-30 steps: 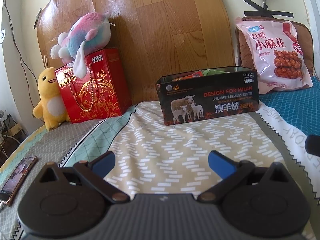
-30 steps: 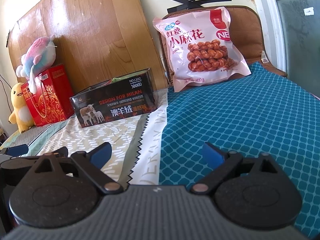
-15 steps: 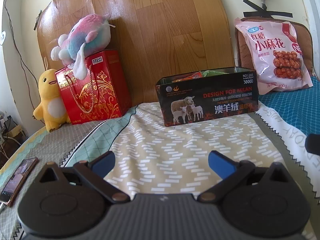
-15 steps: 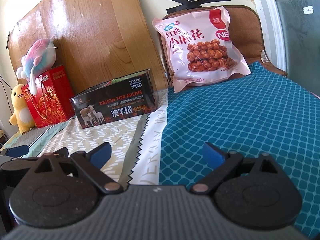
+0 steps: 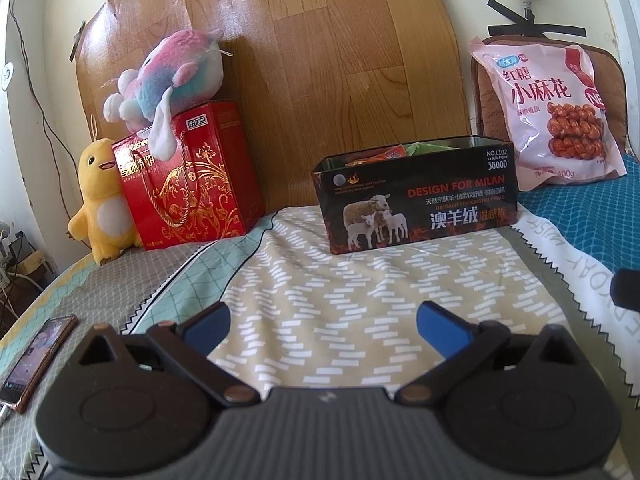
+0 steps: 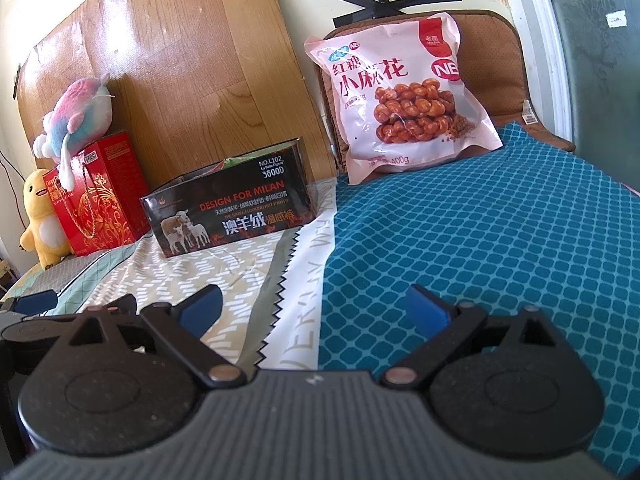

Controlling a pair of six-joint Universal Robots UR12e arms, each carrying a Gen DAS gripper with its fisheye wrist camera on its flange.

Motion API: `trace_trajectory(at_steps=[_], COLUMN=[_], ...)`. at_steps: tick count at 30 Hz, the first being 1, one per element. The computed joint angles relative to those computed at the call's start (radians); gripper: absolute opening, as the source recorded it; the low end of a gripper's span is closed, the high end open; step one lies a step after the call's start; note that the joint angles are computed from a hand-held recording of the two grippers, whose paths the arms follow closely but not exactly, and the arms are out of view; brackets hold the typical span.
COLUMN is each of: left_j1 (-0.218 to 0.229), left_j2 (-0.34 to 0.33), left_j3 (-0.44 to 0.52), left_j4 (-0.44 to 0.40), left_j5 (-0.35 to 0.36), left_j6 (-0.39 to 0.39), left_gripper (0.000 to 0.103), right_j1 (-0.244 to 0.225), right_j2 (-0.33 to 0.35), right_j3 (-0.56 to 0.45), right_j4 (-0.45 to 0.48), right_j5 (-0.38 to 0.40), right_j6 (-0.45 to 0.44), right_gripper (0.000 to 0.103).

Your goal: Organize snacks

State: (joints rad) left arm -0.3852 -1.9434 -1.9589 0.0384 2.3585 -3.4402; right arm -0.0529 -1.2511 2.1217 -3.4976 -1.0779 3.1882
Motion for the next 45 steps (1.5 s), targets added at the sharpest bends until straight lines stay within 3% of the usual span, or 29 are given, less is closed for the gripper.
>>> trace_trajectory(at_steps=[24,30,33,45], left_j1=[-0.005,0.003,0.007,-0.007], left_j2=[-0.006,0.001,0.009,0.017], left_j3=[0.001,-0.008,-0.011,-0.004], left_j4=[0.022,0.048,0.023,-0.076], left_j5=[0.02,-0.035,-0.06,0.014], left_j6=[0.008,0.038,0.027,-0.019], left_gripper=[0.103,0.103,0.103,0.103], right_j1=[0.002,0.002,0.002,-0.003], right_j2=[0.001,0.001,0.001,0.002], right_j3=[-0.001,-0.001,0.0,0.0], right_j4=[0.002,0.0,-0.003,-0.01], right_j5=[-0.001,0.0,0.004,0.015], right_j6=[0.0,0.002,0.006,0.018], right_gripper=[0.1,0.1,0.1,0.1])
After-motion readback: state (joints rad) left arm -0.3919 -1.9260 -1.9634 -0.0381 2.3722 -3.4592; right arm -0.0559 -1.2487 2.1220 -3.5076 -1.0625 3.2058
